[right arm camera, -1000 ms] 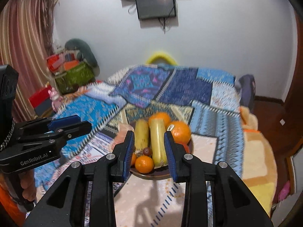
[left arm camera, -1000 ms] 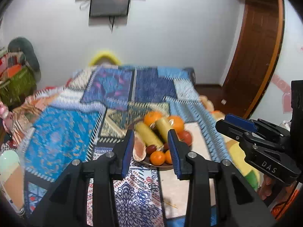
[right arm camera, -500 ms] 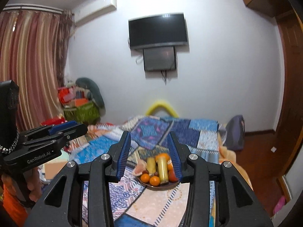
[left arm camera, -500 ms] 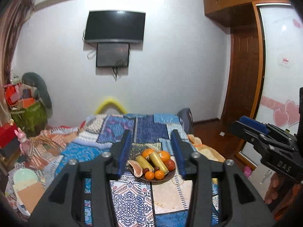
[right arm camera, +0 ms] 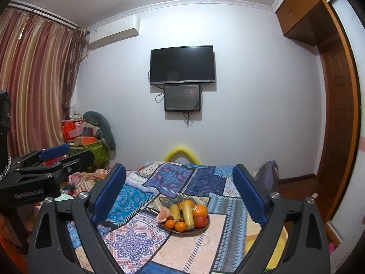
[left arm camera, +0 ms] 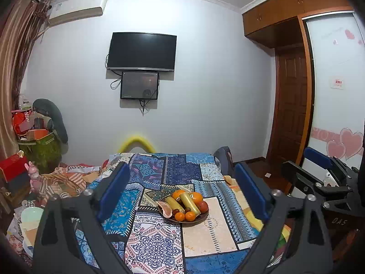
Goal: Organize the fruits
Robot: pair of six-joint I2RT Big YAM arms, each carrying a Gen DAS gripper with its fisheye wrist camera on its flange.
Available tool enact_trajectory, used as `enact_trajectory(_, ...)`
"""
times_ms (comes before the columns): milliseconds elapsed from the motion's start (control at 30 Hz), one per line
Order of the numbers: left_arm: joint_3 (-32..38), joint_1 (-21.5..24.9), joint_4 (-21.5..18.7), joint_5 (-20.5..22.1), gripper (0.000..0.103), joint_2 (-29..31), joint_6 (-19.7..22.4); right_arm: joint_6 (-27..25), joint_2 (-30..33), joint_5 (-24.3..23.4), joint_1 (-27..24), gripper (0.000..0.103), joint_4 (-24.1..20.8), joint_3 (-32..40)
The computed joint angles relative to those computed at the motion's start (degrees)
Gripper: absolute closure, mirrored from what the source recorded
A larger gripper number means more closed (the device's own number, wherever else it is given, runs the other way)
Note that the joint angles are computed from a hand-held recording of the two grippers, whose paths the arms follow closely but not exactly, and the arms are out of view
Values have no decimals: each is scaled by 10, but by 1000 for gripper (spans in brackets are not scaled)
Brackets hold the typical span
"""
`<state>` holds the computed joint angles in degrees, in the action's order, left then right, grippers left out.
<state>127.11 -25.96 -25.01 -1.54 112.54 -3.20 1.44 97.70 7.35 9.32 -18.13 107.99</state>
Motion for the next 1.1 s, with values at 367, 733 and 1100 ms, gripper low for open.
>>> enact_trajectory(367,-35,-5,20,-16,0,-19,4,6,-24,6,0,0,16,-38)
enact_trajectory(733,-43,-10,29,-22,0,-22,10,11,-32,9,0,0,20,-48)
enact_trajectory(1100,-48,-14,30,-24,0,-25,14,18,-37,6,-4,0,22,-51)
